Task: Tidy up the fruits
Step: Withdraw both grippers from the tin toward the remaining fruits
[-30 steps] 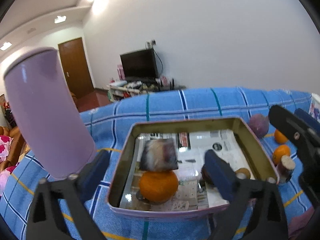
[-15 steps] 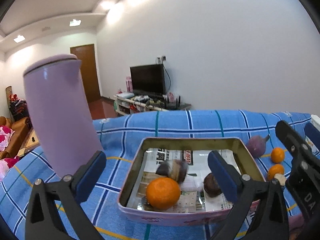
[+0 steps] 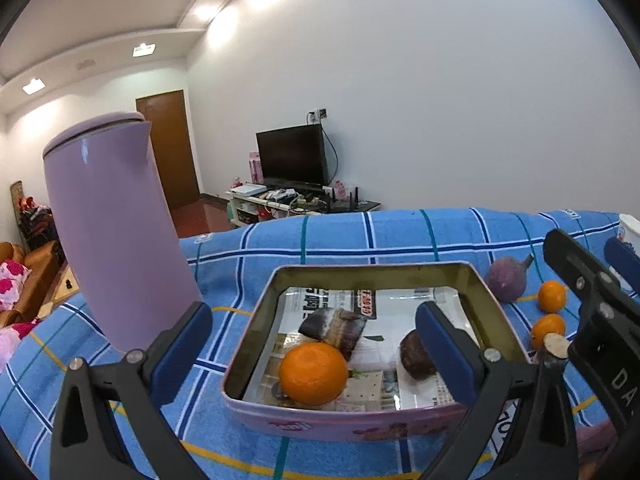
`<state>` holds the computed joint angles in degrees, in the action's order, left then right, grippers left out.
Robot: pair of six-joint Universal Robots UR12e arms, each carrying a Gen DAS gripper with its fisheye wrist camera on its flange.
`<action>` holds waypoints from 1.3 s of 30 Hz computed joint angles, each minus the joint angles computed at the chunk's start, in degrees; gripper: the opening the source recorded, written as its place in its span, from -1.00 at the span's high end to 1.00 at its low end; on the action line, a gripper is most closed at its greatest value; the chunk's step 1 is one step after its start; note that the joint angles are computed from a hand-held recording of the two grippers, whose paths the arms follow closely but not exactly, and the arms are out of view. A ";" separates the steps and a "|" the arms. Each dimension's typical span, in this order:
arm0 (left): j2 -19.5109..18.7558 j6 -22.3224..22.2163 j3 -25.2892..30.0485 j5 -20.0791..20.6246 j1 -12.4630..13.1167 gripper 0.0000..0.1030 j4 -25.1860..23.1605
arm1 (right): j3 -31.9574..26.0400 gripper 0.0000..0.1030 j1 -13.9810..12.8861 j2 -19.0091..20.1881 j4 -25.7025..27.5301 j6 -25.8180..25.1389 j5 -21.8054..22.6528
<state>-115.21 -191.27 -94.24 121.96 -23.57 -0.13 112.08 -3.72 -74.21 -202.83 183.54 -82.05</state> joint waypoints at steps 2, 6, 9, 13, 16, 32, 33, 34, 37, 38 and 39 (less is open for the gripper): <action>0.04 -0.28 0.01 -0.22 0.00 -1.00 -0.24 | 0.02 -0.57 -0.07 -0.09 0.34 -0.08 0.06; -0.02 0.92 -0.18 -0.33 -0.23 -1.00 1.01 | 0.08 -0.57 -0.02 -0.26 0.94 -0.51 -0.62; 0.02 1.44 -0.30 -0.41 -0.41 -1.00 1.46 | 0.31 -0.57 -0.07 -0.37 0.56 -1.54 -1.28; 0.33 1.26 -0.64 -1.32 -0.40 -1.00 1.41 | 0.59 -0.57 -0.06 -0.58 0.27 -3.06 -2.28; 0.45 1.03 -0.74 -1.70 -0.41 -1.00 1.32 | 0.81 -0.57 -0.19 -0.80 0.38 -3.42 -2.36; 0.75 1.69 -1.39 -1.52 -1.45 -1.00 3.34 | 4.27 -0.57 -2.69 -4.04 1.02 -6.08 -1.13; 0.68 1.94 -1.35 -1.38 -1.57 -1.00 3.60 | 4.50 -0.57 -3.01 -4.26 1.12 -6.08 -0.98; 0.65 2.13 -1.36 -1.35 -1.63 -1.00 3.85 | 4.69 -0.57 -3.32 -4.44 1.18 -6.10 -0.87; 0.77 1.77 -1.47 -1.25 -1.71 -1.00 3.90 | 5.20 -0.57 -4.23 -4.97 1.32 -6.11 -0.78; 0.87 1.29 -1.51 -1.35 -1.68 -1.00 3.54 | 5.36 -0.57 -4.52 -5.12 1.34 -6.03 -0.84; 0.94 0.98 -1.54 -1.42 -1.67 -1.00 3.29 | 5.53 -0.57 -4.84 -5.26 1.32 -5.89 -0.85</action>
<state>-114.27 -190.29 -95.78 120.54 -25.23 3.15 117.61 -8.57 -79.47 -201.51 177.65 -82.90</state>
